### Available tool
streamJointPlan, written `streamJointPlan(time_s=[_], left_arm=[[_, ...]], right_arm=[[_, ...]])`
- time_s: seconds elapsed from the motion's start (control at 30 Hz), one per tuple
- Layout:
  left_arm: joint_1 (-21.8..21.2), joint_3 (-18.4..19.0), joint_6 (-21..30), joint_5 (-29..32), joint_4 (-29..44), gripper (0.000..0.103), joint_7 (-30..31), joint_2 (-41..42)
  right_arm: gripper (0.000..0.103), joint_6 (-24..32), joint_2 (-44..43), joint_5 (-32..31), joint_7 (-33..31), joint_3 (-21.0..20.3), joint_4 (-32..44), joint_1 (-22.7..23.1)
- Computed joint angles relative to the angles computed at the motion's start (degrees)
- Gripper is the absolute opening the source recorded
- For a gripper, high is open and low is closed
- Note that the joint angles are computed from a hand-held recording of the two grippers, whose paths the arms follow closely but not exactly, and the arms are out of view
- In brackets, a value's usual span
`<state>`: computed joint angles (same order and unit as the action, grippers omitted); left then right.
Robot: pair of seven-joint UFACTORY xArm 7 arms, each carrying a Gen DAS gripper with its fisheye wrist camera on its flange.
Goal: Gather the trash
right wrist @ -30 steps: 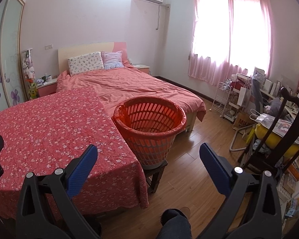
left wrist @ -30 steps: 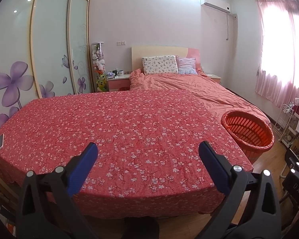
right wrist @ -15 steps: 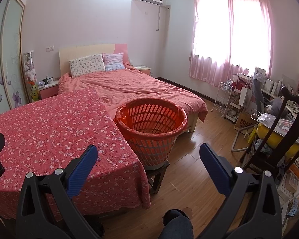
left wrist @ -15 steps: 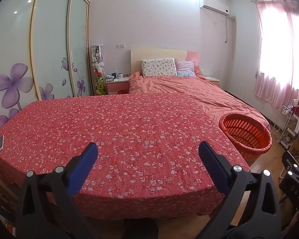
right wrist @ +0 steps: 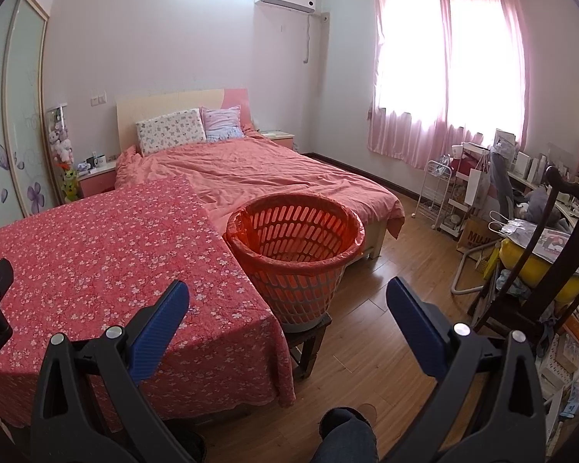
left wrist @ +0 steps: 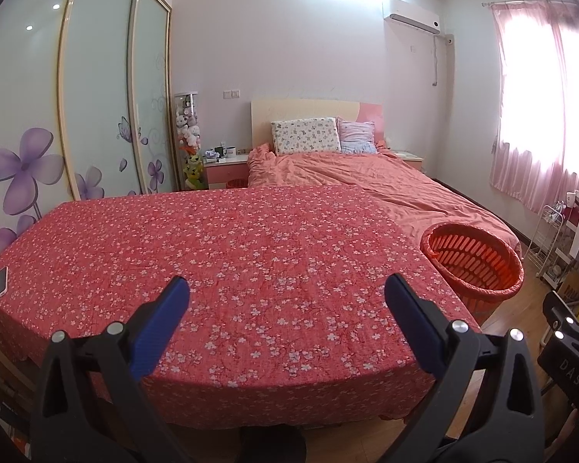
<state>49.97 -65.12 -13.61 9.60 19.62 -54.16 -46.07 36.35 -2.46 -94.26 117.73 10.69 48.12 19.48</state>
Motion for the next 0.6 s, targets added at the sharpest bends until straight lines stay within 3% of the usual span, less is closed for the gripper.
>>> streamJointPlan(time_s=[0.6], left_arm=[[0.0,0.2,0.1,-0.2,0.1,0.099,0.4,0.4]], right_arm=[[0.101,-0.2,0.1,0.0,0.0,-0.1,0.1,-0.1]])
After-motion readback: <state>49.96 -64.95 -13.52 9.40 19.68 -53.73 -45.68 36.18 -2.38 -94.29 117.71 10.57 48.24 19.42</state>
